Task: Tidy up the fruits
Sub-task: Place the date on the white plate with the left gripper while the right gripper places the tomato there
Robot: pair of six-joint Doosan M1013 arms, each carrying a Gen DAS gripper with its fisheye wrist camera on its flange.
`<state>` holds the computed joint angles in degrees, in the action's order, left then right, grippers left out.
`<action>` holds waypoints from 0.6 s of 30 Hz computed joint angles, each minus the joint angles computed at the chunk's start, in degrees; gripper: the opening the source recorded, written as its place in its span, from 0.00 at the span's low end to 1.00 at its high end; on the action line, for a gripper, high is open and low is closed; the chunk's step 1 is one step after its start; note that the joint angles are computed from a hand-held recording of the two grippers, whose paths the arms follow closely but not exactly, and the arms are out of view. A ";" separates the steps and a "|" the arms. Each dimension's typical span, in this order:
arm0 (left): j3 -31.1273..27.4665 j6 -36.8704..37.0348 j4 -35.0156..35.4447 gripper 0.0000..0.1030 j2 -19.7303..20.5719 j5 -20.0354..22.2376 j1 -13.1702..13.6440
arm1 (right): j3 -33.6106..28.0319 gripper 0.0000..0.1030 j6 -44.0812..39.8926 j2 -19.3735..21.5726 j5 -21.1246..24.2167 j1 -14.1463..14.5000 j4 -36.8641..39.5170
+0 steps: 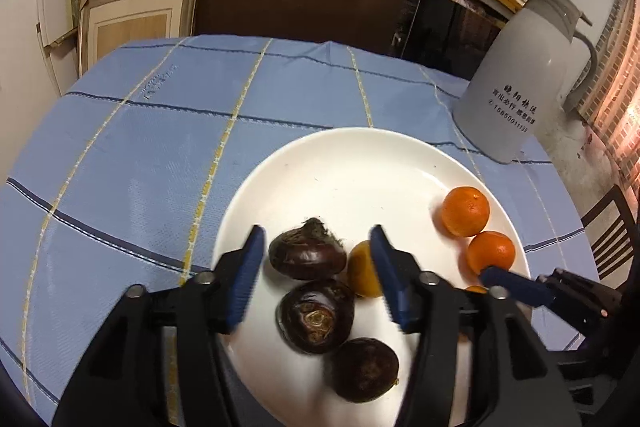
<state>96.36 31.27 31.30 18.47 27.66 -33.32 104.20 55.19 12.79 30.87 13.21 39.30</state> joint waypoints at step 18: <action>15.29 -32.43 24.03 0.79 -10.65 0.48 -9.92 | 14.48 0.62 -15.39 -10.46 -2.30 -8.50 23.93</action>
